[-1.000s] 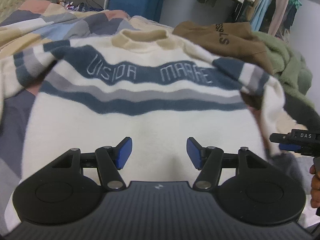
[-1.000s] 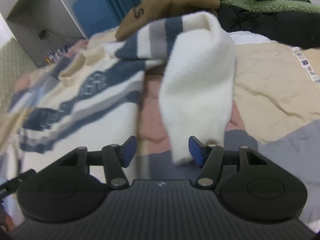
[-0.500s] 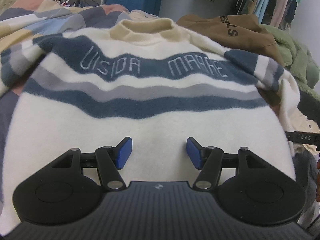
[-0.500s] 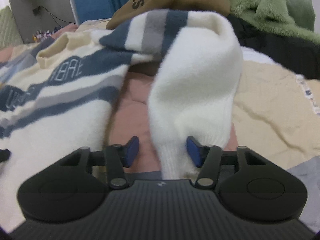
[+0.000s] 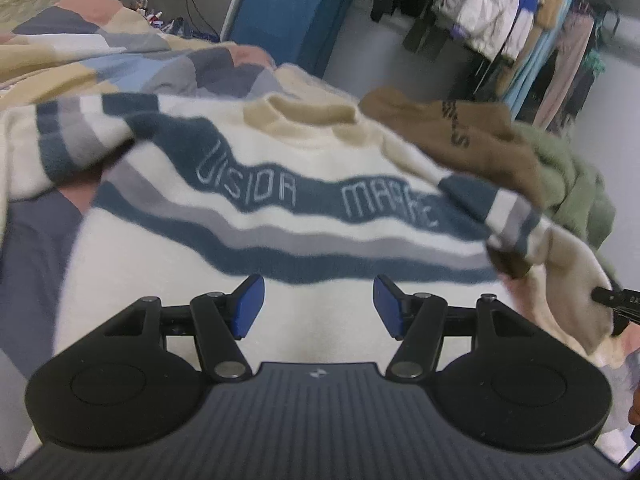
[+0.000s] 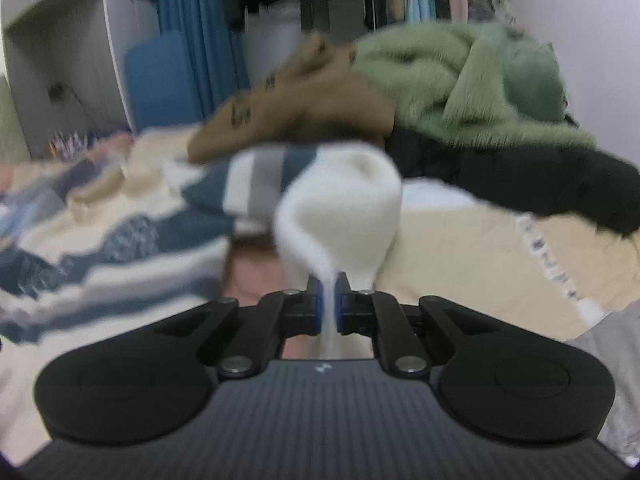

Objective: Fold large clothes

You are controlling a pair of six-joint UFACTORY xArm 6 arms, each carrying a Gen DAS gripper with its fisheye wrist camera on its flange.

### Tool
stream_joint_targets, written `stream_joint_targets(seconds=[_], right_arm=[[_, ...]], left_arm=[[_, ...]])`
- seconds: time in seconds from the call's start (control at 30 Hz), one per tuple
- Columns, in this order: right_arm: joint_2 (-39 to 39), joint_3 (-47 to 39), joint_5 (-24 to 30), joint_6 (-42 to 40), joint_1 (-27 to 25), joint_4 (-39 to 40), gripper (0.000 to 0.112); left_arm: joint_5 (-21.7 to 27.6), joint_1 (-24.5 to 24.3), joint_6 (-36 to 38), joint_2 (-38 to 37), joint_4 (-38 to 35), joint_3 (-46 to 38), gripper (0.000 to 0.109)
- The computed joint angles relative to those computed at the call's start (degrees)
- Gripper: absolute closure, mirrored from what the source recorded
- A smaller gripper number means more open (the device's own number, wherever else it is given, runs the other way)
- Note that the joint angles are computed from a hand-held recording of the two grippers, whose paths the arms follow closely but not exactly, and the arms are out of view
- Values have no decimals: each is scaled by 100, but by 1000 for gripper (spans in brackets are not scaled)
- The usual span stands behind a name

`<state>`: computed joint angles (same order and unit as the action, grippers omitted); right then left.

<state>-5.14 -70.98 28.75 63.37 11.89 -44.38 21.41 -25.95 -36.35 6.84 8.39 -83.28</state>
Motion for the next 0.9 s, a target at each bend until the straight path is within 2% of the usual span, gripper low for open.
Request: stream_joint_targets(seconds=[0.2, 0.3, 0.43, 0.57, 0.67, 0.9], right_arm=[[-427, -444, 595, -501, 206, 26, 103], [-384, -1108, 890, -1045, 359, 298, 104], [-102, -2220, 1252, -1749, 684, 603, 104], [402, -3515, 1551, -2477, 1148, 1274, 104], [814, -4234, 1639, -2968, 1548, 1900, 104], [1716, -5098, 2021, -3724, 2392, 3355, 103]], left_arm=[[-208, 72, -40, -528, 0, 518, 43], [-342, 127, 89, -704, -350, 697, 43], [-551, 217, 179, -923, -452, 911, 43], [-680, 357, 266, -1105, -794, 1104, 43], [-704, 456, 731, -1206, -1550, 1187, 43], [-922, 756, 1300, -1557, -2458, 1505, 43]])
